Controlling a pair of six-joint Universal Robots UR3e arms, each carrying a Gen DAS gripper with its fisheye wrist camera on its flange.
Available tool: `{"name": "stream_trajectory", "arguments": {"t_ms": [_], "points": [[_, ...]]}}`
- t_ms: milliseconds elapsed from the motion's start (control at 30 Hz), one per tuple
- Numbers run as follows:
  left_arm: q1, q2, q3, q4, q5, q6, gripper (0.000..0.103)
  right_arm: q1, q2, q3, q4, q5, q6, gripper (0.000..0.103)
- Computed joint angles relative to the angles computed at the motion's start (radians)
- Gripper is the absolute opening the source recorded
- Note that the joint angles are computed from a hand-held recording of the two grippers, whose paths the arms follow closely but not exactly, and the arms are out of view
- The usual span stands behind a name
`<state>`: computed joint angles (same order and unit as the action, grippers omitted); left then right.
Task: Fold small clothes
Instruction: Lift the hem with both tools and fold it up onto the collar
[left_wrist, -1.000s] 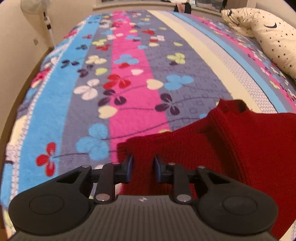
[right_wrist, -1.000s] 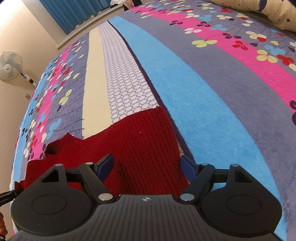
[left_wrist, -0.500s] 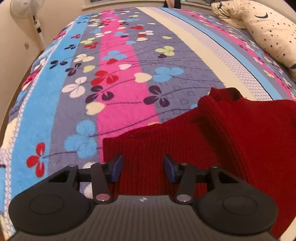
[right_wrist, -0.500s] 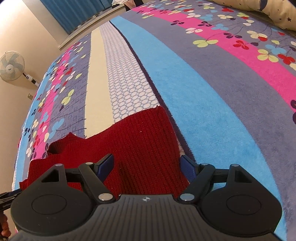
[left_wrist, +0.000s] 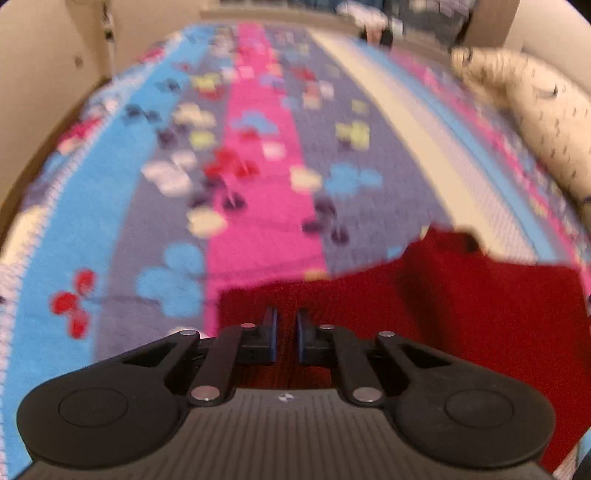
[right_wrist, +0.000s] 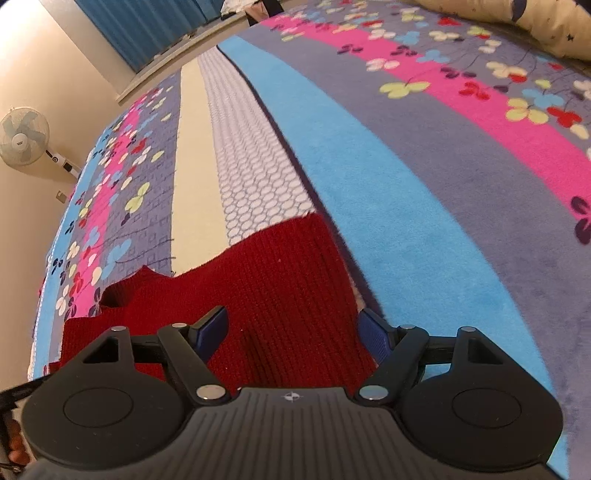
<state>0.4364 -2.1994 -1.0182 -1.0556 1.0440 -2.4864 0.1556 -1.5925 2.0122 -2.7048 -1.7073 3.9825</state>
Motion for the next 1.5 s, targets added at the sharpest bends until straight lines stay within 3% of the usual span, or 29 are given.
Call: {"name": "stream_trajectory", "arguments": {"t_ms": [67, 200, 333, 533, 600, 633, 667, 733, 767, 867, 900, 933, 967, 1033, 1133, 1233, 1300, 1333, 1367, 1400, 1500], "points": [[0.046, 0.026, 0.015, -0.003, -0.042, 0.0, 0.01, 0.008, -0.032, 0.017, -0.007, -0.024, -0.005, 0.078], [0.029, -0.111, 0.234, -0.132, 0.066, 0.01, 0.011, 0.005, -0.07, 0.058, -0.039, -0.06, -0.022, 0.078], [-0.016, -0.086, 0.104, 0.014, 0.114, -0.008, 0.011, -0.005, -0.052, 0.088, -0.09, -0.077, -0.003, 0.077], [-0.031, -0.125, 0.148, -0.002, 0.15, -0.045, 0.011, -0.008, 0.074, 0.039, -0.163, -0.081, -0.112, 0.07], [-0.031, -0.131, 0.168, -0.016, 0.153, -0.05, 0.012, -0.006, 0.125, 0.01, -0.184, -0.082, -0.16, 0.027], [-0.029, -0.13, 0.17, -0.017, 0.152, -0.052, 0.012, 0.0, 0.141, -0.011, -0.17, -0.096, -0.169, 0.013], [-0.029, -0.13, 0.17, -0.017, 0.154, -0.053, 0.012, 0.015, 0.149, -0.028, -0.159, -0.139, -0.159, 0.012], [-0.033, -0.133, 0.164, 0.001, 0.169, -0.058, 0.019, 0.038, 0.148, -0.037, -0.165, -0.222, -0.137, 0.012], [-0.039, -0.131, 0.148, 0.027, 0.188, -0.067, 0.032, 0.032, 0.147, -0.029, -0.156, -0.24, -0.113, 0.012], [-0.05, -0.093, 0.043, 0.152, 0.241, -0.077, 0.062, -0.062, 0.168, 0.025, -0.154, -0.08, -0.108, 0.016], [-0.044, -0.077, 0.027, 0.158, 0.248, -0.082, 0.071, -0.049, 0.179, 0.032, -0.187, -0.107, -0.106, 0.019], [-0.034, -0.054, 0.006, 0.162, 0.257, -0.097, 0.088, -0.038, 0.172, 0.03, -0.192, -0.131, -0.102, 0.031], [-0.015, -0.015, -0.039, 0.181, 0.25, -0.112, 0.091, -0.035, 0.146, 0.034, -0.183, -0.137, -0.083, 0.05], [0.04, 0.075, -0.133, 0.173, 0.182, -0.097, 0.091, -0.04, 0.053, 0.085, -0.182, -0.13, -0.021, 0.064], [0.132, 0.244, -0.294, 0.055, 0.079, 0.014, 0.094, -0.003, -0.101, 0.16, -0.144, -0.144, 0.001, 0.067], [0.193, 0.392, -0.471, -0.021, 0.051, 0.164, 0.095, 0.1, -0.212, 0.201, -0.06, -0.18, 0.032, 0.068], [0.19, 0.43, -0.561, 0.009, 0.096, 0.199, 0.094, 0.173, -0.242, 0.205, 0.013, -0.204, 0.083, 0.068], [0.177, 0.425, -0.58, 0.018, 0.137, 0.182, 0.086, 0.207, -0.248, 0.211, 0.031, -0.216, 0.115, 0.068], [0.174, 0.415, -0.58, -0.003, 0.158, 0.176, 0.044, 0.241, -0.243, 0.214, 0.041, -0.227, 0.149, 0.068], [0.18, 0.398, -0.549, -0.08, 0.156, 0.174, 0.019, 0.273, -0.236, 0.215, 0.05, -0.239, 0.183, 0.068], [0.238, 0.489, -0.613, -0.074, 0.098, 0.173, 0.017, 0.357, -0.199, 0.212, 0.053, -0.279, 0.293, 0.064]]}}
